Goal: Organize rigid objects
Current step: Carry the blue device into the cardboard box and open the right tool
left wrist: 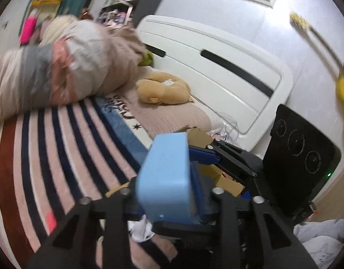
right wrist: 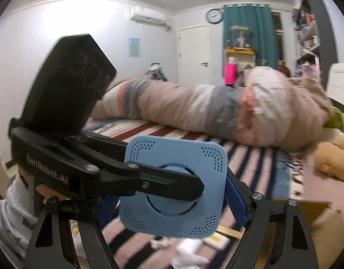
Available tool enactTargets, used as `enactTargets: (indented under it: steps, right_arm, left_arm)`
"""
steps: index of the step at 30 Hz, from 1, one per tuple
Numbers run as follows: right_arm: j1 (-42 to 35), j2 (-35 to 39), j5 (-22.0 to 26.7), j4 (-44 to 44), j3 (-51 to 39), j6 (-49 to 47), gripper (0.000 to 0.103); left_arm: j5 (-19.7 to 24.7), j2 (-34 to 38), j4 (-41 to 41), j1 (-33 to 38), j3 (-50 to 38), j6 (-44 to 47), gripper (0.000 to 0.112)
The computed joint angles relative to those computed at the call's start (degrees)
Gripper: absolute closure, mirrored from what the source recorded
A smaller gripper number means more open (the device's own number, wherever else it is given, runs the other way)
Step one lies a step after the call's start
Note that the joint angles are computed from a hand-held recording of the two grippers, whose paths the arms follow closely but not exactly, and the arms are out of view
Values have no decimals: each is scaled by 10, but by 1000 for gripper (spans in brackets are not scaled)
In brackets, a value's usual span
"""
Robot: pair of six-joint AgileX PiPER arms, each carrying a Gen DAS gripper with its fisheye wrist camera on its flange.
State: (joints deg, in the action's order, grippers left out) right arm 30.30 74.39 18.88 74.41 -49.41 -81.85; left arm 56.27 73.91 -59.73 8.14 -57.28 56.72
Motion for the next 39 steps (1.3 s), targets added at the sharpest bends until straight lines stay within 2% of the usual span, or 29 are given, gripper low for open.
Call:
enactTargets:
  steps: [3, 5, 7, 9, 12, 14, 17, 19, 21, 23, 26, 29, 33, 36, 39]
  right_arm:
    - [-113, -38, 83, 7, 26, -7, 23]
    - [-201, -50, 143, 0, 35, -7, 23]
    - [-274, -52, 186, -16, 37, -2, 23]
    - [-314, -34, 205, -28, 31, 1, 23]
    - [-374, -3, 247, -73, 11, 26, 23]
    - [-389, 25, 255, -109, -8, 52, 23]
    - [-386, 45, 248, -152, -19, 82, 23]
    - [-373, 46, 229, -185, -21, 119, 23]
    - [-362, 40, 207, -207, -13, 138, 15]
    - [-352, 31, 188, -220, -6, 151, 13]
    - [-343, 19, 177, -223, -2, 156, 12]
    - [-309, -4, 138, -241, 7, 171, 4]
    - [-230, -50, 67, -280, 29, 214, 4]
    - [-171, -65, 63, -295, 21, 251, 4]
    - [-117, -57, 77, -248, 4, 228, 4]
  left_arm:
    - [-84, 16, 68, -129, -33, -87, 85]
    - [-107, 51, 105, -192, -70, -136, 85]
    - [-120, 94, 136, -242, -110, -173, 84]
    - [-126, 141, 173, -284, -152, -212, 84]
    - [-116, 202, 203, -308, -202, -238, 84]
    - [-105, 228, 221, -319, -223, -255, 84]
    - [-95, 253, 250, -330, -243, -283, 81]
    - [-109, 252, 279, -339, -239, -306, 67]
    - [-116, 247, 276, -336, -234, -301, 57]
    - [-119, 236, 263, -328, -225, -287, 54]
    - [-134, 194, 260, -310, -196, -281, 51]
    - [-151, 135, 275, -284, -157, -291, 48]
    - [-174, 43, 335, -239, -93, -324, 46]
    - [-186, -23, 383, -183, -42, -347, 46]
    - [-186, -70, 352, -93, 7, -296, 46]
